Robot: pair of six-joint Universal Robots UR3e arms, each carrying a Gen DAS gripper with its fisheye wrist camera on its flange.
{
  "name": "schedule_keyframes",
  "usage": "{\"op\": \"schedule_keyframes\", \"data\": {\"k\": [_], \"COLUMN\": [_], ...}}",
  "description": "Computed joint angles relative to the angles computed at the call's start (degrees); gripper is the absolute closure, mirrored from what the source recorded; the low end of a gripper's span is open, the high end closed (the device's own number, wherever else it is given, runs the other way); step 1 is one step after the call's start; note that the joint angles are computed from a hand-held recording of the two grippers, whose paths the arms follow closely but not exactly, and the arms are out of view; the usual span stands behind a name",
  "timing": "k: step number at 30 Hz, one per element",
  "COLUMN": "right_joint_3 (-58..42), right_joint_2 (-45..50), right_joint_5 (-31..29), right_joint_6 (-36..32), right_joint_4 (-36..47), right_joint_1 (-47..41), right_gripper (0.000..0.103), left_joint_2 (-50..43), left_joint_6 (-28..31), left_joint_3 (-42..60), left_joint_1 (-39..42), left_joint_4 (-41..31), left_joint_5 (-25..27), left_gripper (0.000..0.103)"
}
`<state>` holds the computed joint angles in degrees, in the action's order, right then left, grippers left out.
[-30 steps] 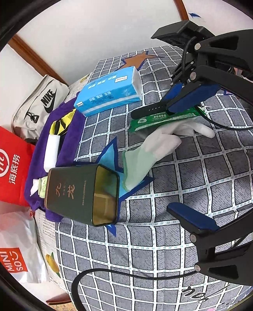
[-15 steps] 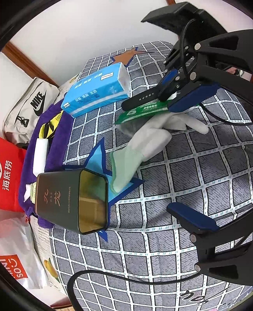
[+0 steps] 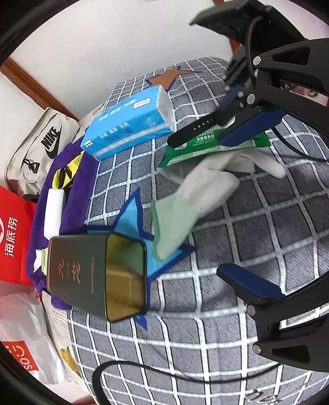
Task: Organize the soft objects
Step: 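Grasp the black strap with the right tool while the left tool grasps the mint-green sock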
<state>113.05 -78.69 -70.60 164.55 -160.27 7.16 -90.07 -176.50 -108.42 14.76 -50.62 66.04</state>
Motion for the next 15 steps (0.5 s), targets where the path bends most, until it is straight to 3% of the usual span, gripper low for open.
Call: {"op": "schedule_keyframes", "data": {"k": [7,8,9,12,13,15], "right_joint_3": [-0.6,-0.5,-0.6,-0.4,-0.3,0.1], "right_joint_2": [2.0,2.0,1.8,0.9,0.5,-0.2], "right_joint_5": [1.7,2.2,2.8,2.8,3.0,3.2], "right_joint_6": [0.4,0.3,-0.1,-0.1,-0.4,-0.6], "right_joint_4": [0.0,0.1,0.8,1.9,2.2,2.2], "right_joint_1": [-0.9,-1.3,-1.6,-2.3,-2.4,-2.4], "right_gripper": [0.1,0.1,0.1,0.1,0.1,0.1], "left_joint_2": [-7.3,-7.1,-7.2,-7.3,-6.8,-6.3], "left_joint_6": [-3.5,-4.2,-4.7,-5.1,-4.2,-3.4], "left_joint_3": [1.8,1.1,1.0,0.5,0.1,0.1], "left_joint_1": [-4.6,-5.3,-5.6,-5.4,-4.9,-4.0], "left_joint_4": [8.5,10.9,11.6,12.9,12.7,10.7], "left_joint_5": [3.7,5.1,6.0,6.5,5.3,2.7], "left_gripper": [0.014,0.02,0.036,0.052,0.067,0.071]}}
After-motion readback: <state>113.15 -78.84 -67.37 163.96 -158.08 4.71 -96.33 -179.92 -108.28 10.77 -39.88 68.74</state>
